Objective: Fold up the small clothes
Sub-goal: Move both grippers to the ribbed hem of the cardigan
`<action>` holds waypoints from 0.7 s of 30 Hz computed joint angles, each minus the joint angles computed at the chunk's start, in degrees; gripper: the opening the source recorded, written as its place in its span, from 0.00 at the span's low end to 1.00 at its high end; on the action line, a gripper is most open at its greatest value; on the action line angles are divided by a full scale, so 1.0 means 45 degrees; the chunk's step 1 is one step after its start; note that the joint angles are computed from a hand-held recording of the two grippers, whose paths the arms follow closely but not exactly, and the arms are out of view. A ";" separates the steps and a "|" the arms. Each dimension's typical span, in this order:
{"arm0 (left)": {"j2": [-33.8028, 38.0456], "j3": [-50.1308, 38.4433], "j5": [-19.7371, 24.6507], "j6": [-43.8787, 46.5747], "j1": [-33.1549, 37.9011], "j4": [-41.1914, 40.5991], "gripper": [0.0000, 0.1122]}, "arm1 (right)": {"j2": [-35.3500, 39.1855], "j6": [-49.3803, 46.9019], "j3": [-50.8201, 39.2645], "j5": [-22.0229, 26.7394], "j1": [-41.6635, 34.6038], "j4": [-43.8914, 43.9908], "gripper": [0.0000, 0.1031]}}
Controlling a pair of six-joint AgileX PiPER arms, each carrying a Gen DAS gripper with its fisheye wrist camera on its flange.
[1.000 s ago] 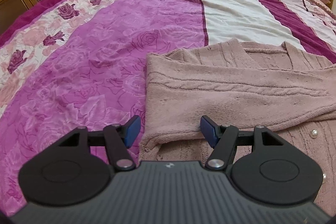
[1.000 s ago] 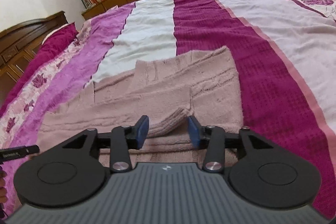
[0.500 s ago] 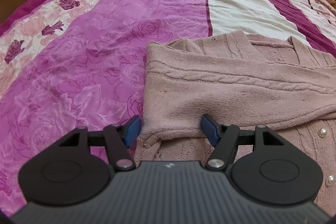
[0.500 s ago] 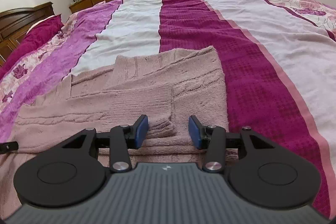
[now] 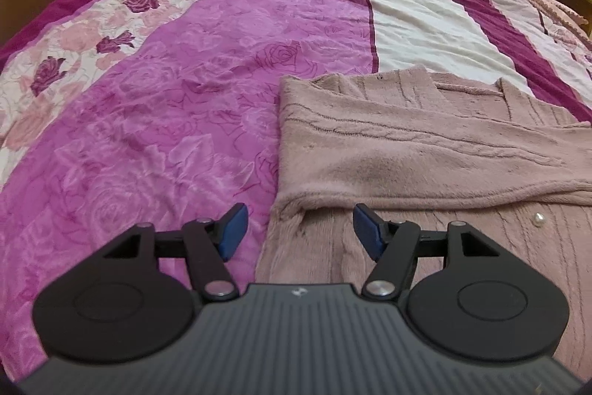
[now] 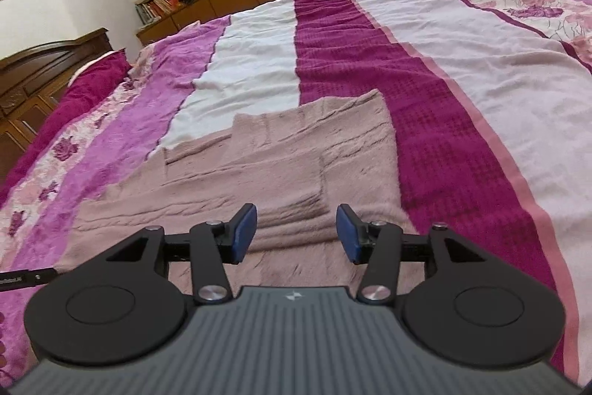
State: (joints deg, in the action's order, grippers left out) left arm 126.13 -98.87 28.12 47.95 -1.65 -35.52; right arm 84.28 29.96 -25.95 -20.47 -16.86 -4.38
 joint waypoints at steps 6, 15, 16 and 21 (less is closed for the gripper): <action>-0.1076 0.1616 -0.0073 0.1134 0.0416 -0.0969 0.58 | -0.1588 0.1525 0.1076 0.0505 0.0422 -0.1126 0.62; -0.2212 0.3189 0.0251 0.2209 0.1059 -0.1796 0.58 | -0.3967 0.0679 0.2496 0.1687 0.1779 0.0348 0.74; -0.2324 0.3352 0.0249 0.2307 0.1109 -0.1842 0.58 | -0.4190 0.0706 0.2620 0.1823 0.1868 0.0383 0.74; -0.2872 0.4065 0.0433 0.2586 0.1401 -0.1816 0.58 | -0.5248 -0.0349 0.3107 0.2588 0.2419 0.1708 0.74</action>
State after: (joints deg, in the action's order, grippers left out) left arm 113.20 -80.57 30.07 59.58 4.66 -43.69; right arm 60.66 28.39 -11.96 -8.82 -5.98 3.31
